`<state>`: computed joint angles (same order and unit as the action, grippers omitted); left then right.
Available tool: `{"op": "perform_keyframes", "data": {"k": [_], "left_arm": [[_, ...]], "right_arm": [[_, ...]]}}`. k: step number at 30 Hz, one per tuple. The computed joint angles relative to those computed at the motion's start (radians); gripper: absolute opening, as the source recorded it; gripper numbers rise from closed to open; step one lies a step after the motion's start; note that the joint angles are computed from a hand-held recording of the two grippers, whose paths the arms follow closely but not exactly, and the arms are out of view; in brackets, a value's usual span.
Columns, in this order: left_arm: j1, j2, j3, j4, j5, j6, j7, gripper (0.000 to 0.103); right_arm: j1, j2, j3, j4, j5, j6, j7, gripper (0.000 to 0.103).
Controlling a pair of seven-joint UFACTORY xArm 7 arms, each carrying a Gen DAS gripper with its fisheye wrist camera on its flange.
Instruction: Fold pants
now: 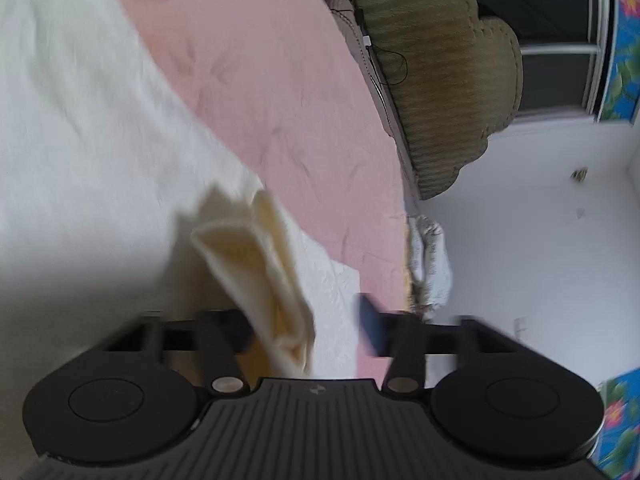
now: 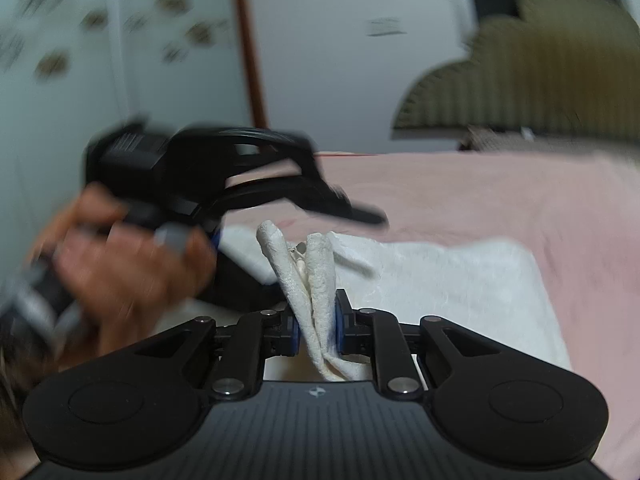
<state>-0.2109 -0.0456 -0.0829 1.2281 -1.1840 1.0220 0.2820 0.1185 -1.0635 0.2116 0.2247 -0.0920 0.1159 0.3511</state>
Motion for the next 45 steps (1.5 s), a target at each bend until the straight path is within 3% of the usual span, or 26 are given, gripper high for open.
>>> {"op": "perform_keyframes", "data": {"k": [1, 4, 8, 11, 13, 15, 17, 19, 21, 22, 23, 25, 27, 29, 31, 34, 36, 39, 45], "left_arm": [[0.004, -0.014, 0.001, 0.002, 0.054, -0.022, 0.013, 0.016], [0.007, -0.073, 0.004, -0.018, 0.181, -0.114, 0.105, 0.005], [-0.013, -0.189, -0.007, -0.113, 0.380, -0.341, 0.215, 0.005], [-0.025, -0.227, -0.010, -0.168, 0.504, -0.453, 0.221, 0.006], [-0.022, -0.235, -0.017, -0.198, 0.594, -0.499, 0.186, 0.011], [-0.022, -0.232, -0.017, -0.221, 0.673, -0.514, 0.152, 0.015], [-0.032, -0.230, -0.011, -0.253, 0.728, -0.556, 0.144, 0.025], [-0.037, -0.249, -0.009, -0.287, 0.789, -0.610, 0.128, 0.043], [-0.016, -0.300, -0.009, -0.343, 0.883, -0.669, 0.086, 0.064], [0.037, -0.315, -0.047, -0.363, 0.967, -0.711, 0.020, 0.070], [0.087, -0.328, -0.080, -0.376, 1.045, -0.735, -0.045, 0.069], [0.131, -0.340, -0.098, -0.376, 1.131, -0.736, -0.117, 0.068], [0.072, -0.359, -0.030, -0.380, 1.117, -0.695, -0.083, 0.068], [0.029, -0.394, 0.019, -0.403, 1.117, -0.643, -0.024, 0.068], [0.061, -0.426, -0.002, -0.453, 1.183, -0.663, -0.019, 0.069], [0.134, -0.460, -0.039, -0.494, 1.243, -0.698, -0.115, 0.068], [0.063, -0.456, 0.047, -0.455, 1.141, -0.633, -0.123, 0.067], [-0.044, -0.453, 0.176, -0.380, 0.940, -0.496, -0.075, 0.067], [-0.054, -0.483, 0.203, -0.352, 0.785, -0.387, -0.003, 0.067]], "right_arm": [[-0.003, 0.023, 0.025, 0.011, -0.012, -0.011, -0.005, 0.016], [0.008, 0.111, 0.069, 0.053, -0.032, -0.065, -0.010, 0.016], [0.030, 0.280, 0.103, 0.131, -0.047, -0.167, -0.029, 0.016], [0.030, 0.382, 0.133, 0.182, -0.049, -0.201, -0.035, 0.016], [0.033, 0.438, 0.145, 0.209, -0.046, -0.194, -0.037, 0.016], [0.092, 0.481, 0.105, 0.238, -0.033, -0.119, -0.045, 0.019], [0.154, 0.461, 0.060, 0.229, -0.014, -0.074, -0.051, 0.033], [0.286, 0.395, -0.052, 0.193, 0.020, -0.052, -0.106, 0.047], [0.397, 0.296, -0.154, 0.134, 0.068, -0.074, -0.160, 0.050], [0.408, 0.247, -0.180, 0.111, 0.085, -0.079, -0.172, 0.050], [0.387, 0.211, -0.181, 0.095, 0.100, -0.079, -0.167, 0.050], [0.294, 0.183, -0.125, 0.078, 0.124, -0.066, -0.115, 0.051], [0.206, 0.189, -0.067, 0.083, 0.136, 0.003, -0.050, 0.051], [0.220, 0.214, -0.061, 0.084, 0.125, 0.048, -0.055, 0.052], [0.159, 0.190, 0.033, 0.075, 0.074, 0.043, -0.033, 0.052], [0.176, 0.162, 0.105, 0.062, 0.005, -0.016, -0.048, 0.052], [0.161, 0.177, 0.163, 0.082, -0.040, -0.032, -0.053, 0.050], [0.070, 0.231, 0.260, 0.129, -0.112, -0.041, -0.047, 0.050], [-0.066, 0.283, 0.339, 0.191, -0.200, -0.031, -0.014, 0.049]]}}
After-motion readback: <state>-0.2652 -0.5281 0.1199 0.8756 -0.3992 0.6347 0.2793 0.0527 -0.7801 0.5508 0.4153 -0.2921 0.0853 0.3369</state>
